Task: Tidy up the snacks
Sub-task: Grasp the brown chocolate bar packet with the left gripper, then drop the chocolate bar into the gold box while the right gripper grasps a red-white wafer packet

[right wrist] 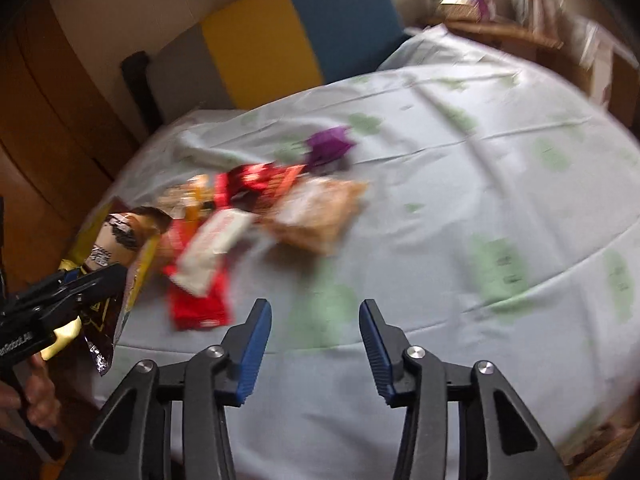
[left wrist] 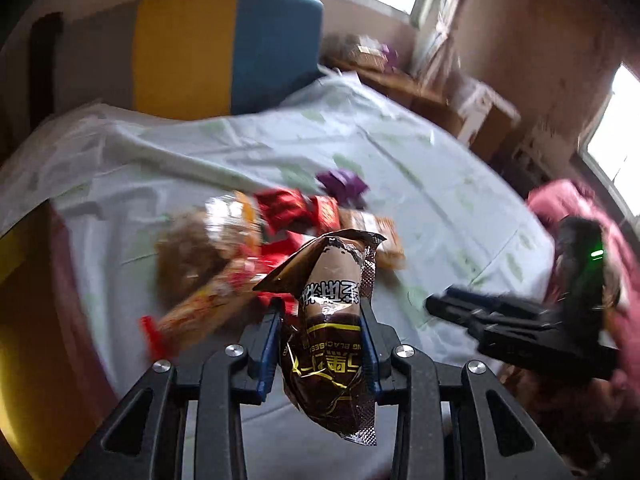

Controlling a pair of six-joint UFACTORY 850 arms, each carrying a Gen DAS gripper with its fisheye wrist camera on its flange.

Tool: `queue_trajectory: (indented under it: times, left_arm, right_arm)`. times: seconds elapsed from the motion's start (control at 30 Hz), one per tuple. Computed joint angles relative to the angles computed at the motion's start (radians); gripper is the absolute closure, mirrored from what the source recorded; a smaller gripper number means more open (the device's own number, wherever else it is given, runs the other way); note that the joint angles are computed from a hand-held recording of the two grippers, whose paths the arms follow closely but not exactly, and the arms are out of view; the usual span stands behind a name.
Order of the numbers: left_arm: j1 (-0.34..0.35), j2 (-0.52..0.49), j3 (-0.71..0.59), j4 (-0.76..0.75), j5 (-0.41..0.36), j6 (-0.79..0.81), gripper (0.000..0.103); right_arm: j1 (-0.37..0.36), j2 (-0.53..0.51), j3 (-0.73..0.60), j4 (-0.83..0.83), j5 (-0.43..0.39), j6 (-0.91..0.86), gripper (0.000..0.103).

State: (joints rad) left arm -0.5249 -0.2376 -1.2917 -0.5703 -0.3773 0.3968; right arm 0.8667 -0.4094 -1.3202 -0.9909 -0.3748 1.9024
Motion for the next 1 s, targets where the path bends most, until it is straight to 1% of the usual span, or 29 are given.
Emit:
queue_trajectory:
  times: [0.03,0.07,0.17,0.2,0.27,0.3,0.37,0.4,0.47,0.5,0.57,0.63,0.67,0.7,0.77,0.8,0.83,0.9,0.97,1.0]
  left_arm:
    - [0.018,0.027,0.025,-0.053,0.013,0.034,0.068]
    - [0.036,0.051,0.047,-0.088,0.020,0.050,0.068]
    - [0.097,0.116,0.102,-0.080,0.034,-0.001,0.068]
    - [0.119,0.136,0.120,-0.066,0.043,-0.028,0.068]
    - [0.157,0.159,0.145,0.036,0.056,-0.160,0.068]
    - [0.176,0.168,0.152,0.079,0.055,-0.218,0.068]
    - [0.232,0.182,0.169,0.108,0.051,-0.310,0.068]
    - [0.257,0.181,0.168,0.145,0.040,-0.378,0.068]
    - [0.298,0.169,0.158,0.211,0.029,-0.490,0.068]
    - [0.318,0.163,0.152,0.231,0.021,-0.535,0.068]
    - [0.356,0.148,0.139,0.199,0.013,-0.527,0.068]
    - [0.376,0.113,0.099,0.229,0.000,-0.576,0.068]
    - [0.375,0.086,0.071,0.222,-0.001,-0.573,0.068]
    - [0.377,0.064,0.049,0.187,0.001,-0.545,0.067]
    - [0.378,0.020,0.011,0.158,0.001,-0.561,0.067]
    - [0.377,-0.010,-0.014,0.149,0.007,-0.572,0.060]
    - [0.372,-0.032,-0.033,0.143,0.014,-0.574,0.048]
    - [0.375,-0.072,-0.069,0.139,0.002,-0.577,0.039]
    - [0.369,-0.103,-0.100,0.128,-0.003,-0.582,0.039]
    - [0.364,-0.109,-0.108,0.175,-0.008,-0.621,0.039]
  right_arm:
    - [-0.007,-0.010,-0.011,0.012,0.056,-0.001,0.056]
    - [-0.012,-0.023,-0.027,0.038,0.091,-0.020,0.058]
    - [-0.020,-0.086,-0.114,0.210,0.122,-0.167,0.066]
    - [-0.025,-0.107,-0.145,0.276,0.129,-0.223,0.066]
    - [-0.030,-0.157,-0.224,0.395,0.109,-0.335,0.066]
    - [-0.030,-0.183,-0.266,0.443,0.085,-0.381,0.066]
    - [-0.033,-0.226,-0.337,0.509,0.037,-0.447,0.066]
    - [-0.035,-0.250,-0.376,0.538,0.012,-0.486,0.066]
    - [-0.033,-0.319,-0.495,0.590,-0.109,-0.574,0.066]
    - [-0.035,-0.335,-0.519,0.601,-0.130,-0.595,0.067]
    - [-0.034,-0.358,-0.556,0.597,-0.161,-0.614,0.070]
    - [-0.029,-0.378,-0.592,0.575,-0.198,-0.620,0.072]
    - [-0.027,-0.384,-0.602,0.564,-0.210,-0.619,0.073]
    - [-0.025,-0.380,-0.597,0.554,-0.215,-0.615,0.073]
    - [-0.023,-0.380,-0.595,0.542,-0.218,-0.616,0.073]
    - [-0.022,-0.377,-0.592,0.540,-0.216,-0.616,0.073]
    - [-0.024,-0.373,-0.583,0.539,-0.207,-0.619,0.073]
    - [-0.028,-0.367,-0.571,0.544,-0.192,-0.630,0.073]
    - [-0.030,-0.360,-0.558,0.548,-0.175,-0.641,0.073]
    - [-0.031,-0.364,-0.563,0.553,-0.172,-0.647,0.073]
